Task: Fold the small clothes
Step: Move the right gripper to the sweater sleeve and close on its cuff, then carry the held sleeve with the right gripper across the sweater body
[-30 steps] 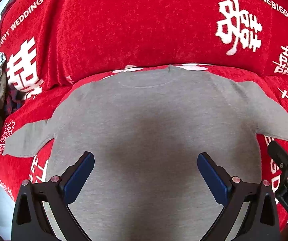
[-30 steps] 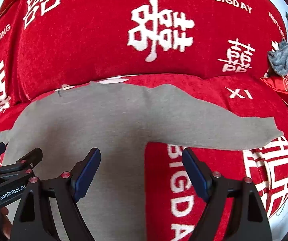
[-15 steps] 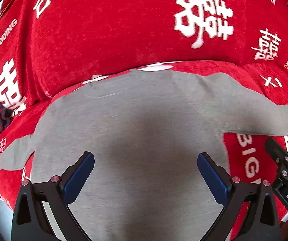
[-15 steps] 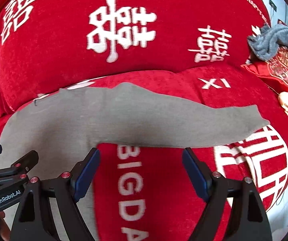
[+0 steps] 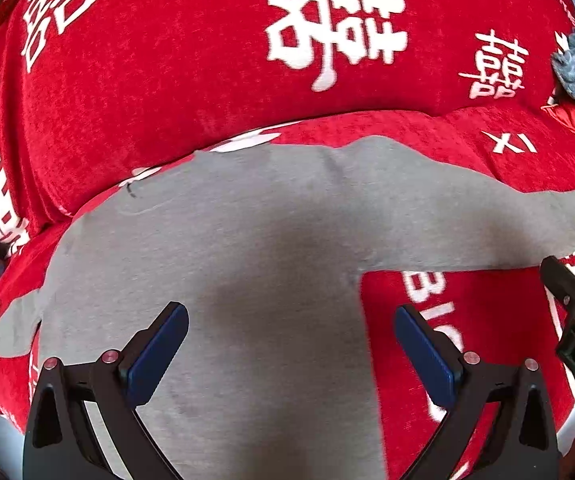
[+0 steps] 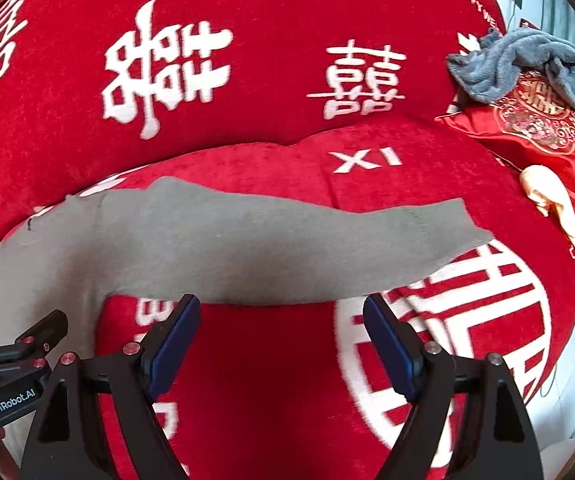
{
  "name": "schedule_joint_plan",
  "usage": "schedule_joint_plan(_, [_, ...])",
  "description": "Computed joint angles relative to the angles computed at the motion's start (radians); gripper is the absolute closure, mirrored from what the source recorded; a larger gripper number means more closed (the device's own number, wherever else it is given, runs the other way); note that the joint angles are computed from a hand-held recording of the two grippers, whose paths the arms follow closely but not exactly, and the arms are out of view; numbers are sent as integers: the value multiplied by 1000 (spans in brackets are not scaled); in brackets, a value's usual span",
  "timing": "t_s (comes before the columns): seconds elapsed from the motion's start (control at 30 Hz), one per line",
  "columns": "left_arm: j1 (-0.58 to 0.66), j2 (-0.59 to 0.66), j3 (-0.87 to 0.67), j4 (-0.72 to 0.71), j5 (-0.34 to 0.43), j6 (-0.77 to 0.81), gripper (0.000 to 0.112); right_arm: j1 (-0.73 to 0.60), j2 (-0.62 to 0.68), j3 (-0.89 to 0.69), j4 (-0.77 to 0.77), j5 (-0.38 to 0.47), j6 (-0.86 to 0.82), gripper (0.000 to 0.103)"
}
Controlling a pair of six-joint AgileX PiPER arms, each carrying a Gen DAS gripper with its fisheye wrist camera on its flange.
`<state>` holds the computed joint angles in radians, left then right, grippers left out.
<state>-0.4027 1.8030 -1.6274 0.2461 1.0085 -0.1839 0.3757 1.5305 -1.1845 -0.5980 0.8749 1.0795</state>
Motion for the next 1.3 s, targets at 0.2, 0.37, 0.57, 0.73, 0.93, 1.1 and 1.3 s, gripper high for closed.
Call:
schedule_joint_plan(0.2, [-62,54,-69,12,31,-33,9,-114,-41,63,14,-39,-63,18])
schedule_joint_plan(0.37, [-106,113,-134,22,59,-59,9,-275,-65,126,63,-104,-144,18])
schedule_joint_plan(0.57, [-144,180,-199,25,79,-78,9,-471,-42,193,173,-246,-272,21])
schedule_joint_plan(0.73, [-142,207,-217,22,80,-92,9,-580,48,166,315,-347,-401,22])
schedule_joint_plan(0.93, [-114,236,-246,13,87,-103,9,-574,143,87,261,-405,-413,57])
schedule_joint_plan(1.1, [-87,254,-274,-3,92,-99,9,-656,119,119,603,-461,-724,96])
schedule_joint_plan(1.3, [-46,263,-282,-16,87,-94,9,-659,-84,269,561,-557,-610,97])
